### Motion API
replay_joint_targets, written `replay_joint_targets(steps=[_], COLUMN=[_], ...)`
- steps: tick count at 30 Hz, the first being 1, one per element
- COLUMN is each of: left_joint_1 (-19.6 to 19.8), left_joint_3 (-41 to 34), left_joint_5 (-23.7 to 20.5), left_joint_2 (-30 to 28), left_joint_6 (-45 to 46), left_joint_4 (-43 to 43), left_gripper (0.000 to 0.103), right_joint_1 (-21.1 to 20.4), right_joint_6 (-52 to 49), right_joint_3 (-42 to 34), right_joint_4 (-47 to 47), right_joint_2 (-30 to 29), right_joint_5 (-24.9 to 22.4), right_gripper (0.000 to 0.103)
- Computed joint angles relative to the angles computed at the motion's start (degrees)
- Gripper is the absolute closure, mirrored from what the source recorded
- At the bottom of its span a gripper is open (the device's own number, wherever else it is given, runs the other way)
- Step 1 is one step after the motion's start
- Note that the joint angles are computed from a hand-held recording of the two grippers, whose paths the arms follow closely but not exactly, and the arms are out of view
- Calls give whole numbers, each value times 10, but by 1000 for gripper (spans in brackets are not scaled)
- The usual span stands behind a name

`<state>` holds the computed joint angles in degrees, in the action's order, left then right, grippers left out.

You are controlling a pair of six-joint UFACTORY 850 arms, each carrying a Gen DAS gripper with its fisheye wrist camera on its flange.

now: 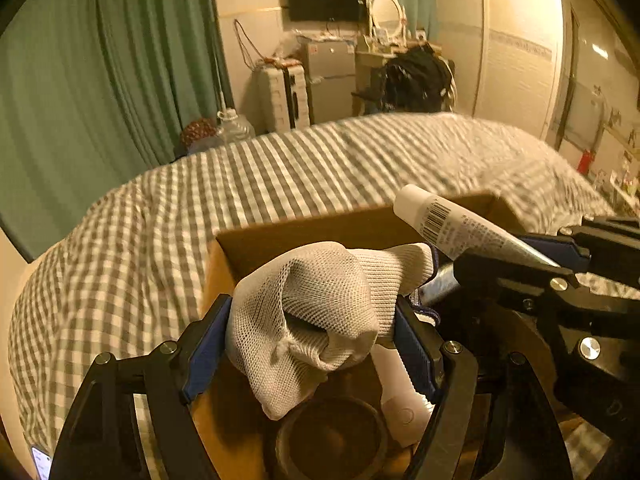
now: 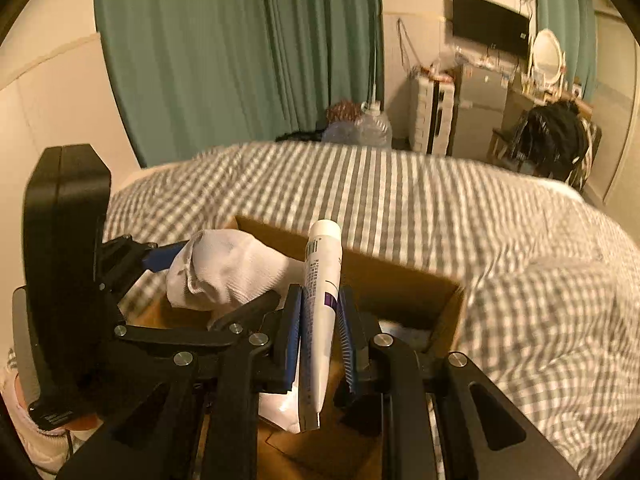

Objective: Organize objects
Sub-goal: 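Drop the sock and toothpaste tube into the box and open both grippers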

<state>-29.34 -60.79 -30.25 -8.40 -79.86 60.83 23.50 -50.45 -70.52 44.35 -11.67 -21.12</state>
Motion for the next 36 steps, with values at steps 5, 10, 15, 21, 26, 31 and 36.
replay_joint_targets(steps=[5, 10, 15, 21, 26, 31, 36], left_joint_1=[-12, -17, -24, -26, -35, -56, -91], left_joint_3=[3, 1, 11, 23, 29, 20, 9], left_joint_5=[-10, -32, -45, -37, -30, -62, -114], left_joint_2=[-1, -3, 10, 36, 72, 104, 133], left_joint_6=[-18, -23, -23, -26, -29, -12, -36], left_joint_4=[26, 15, 10, -4, -9, -18, 8], left_gripper=[18, 7, 3, 3, 1, 1, 1], right_joint_1=[-6, -11, -11, -20, -20, -27, -32], right_joint_6=[0, -14, -13, 0, 44, 58, 61], right_joint_3=[5, 22, 28, 33, 51, 60, 77], right_joint_4=[-5, 18, 27, 41, 8, 7, 15], right_joint_2=[-12, 1, 11, 27, 62, 98, 151], right_joint_5=[-6, 0, 17, 24, 34, 39, 48], right_gripper=[86, 83, 46, 33, 32, 28, 28])
